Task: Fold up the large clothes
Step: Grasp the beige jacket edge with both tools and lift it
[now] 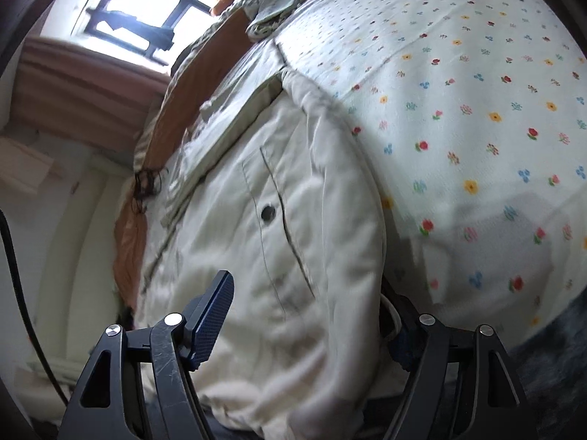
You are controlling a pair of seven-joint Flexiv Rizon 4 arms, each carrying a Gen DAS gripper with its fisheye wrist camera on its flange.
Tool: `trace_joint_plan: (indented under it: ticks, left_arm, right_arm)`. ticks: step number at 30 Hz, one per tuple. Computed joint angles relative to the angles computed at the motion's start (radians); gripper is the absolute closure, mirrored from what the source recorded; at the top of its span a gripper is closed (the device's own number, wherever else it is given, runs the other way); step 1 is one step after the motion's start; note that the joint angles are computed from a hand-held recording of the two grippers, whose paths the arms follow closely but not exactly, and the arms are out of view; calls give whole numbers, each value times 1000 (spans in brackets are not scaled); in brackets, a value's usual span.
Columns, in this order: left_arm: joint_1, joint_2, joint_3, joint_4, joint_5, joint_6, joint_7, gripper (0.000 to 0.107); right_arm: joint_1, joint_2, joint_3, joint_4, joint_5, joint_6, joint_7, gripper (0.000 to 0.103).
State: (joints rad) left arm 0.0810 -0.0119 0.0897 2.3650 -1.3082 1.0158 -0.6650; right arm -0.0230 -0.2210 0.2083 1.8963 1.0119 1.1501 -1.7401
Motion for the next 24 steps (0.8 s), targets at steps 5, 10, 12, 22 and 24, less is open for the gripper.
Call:
trace_joint_plan:
  ticks: [5,10,12,22,24]
  left_arm:
    - [12,44,24,44,4,-99,12,54]
    - [20,71,37,69,42,-145,-22,82]
    - [22,80,38,71,68,-152,-40,93]
    - [-12,219,60,76,-14,-114,-86,103]
    - [-19,246,66,78,-37,-121,-96,104]
  right_arm:
    - [-28,20,9,10,76,-85,-93,39]
    - [1,42,-6,37,119,-133,-152,75]
    - [25,42,-14,43,98,-97,-129,89]
    - [48,167,-48,29,243,-54,-287,96]
    - [59,191,-60,22,259,-56,-304,96]
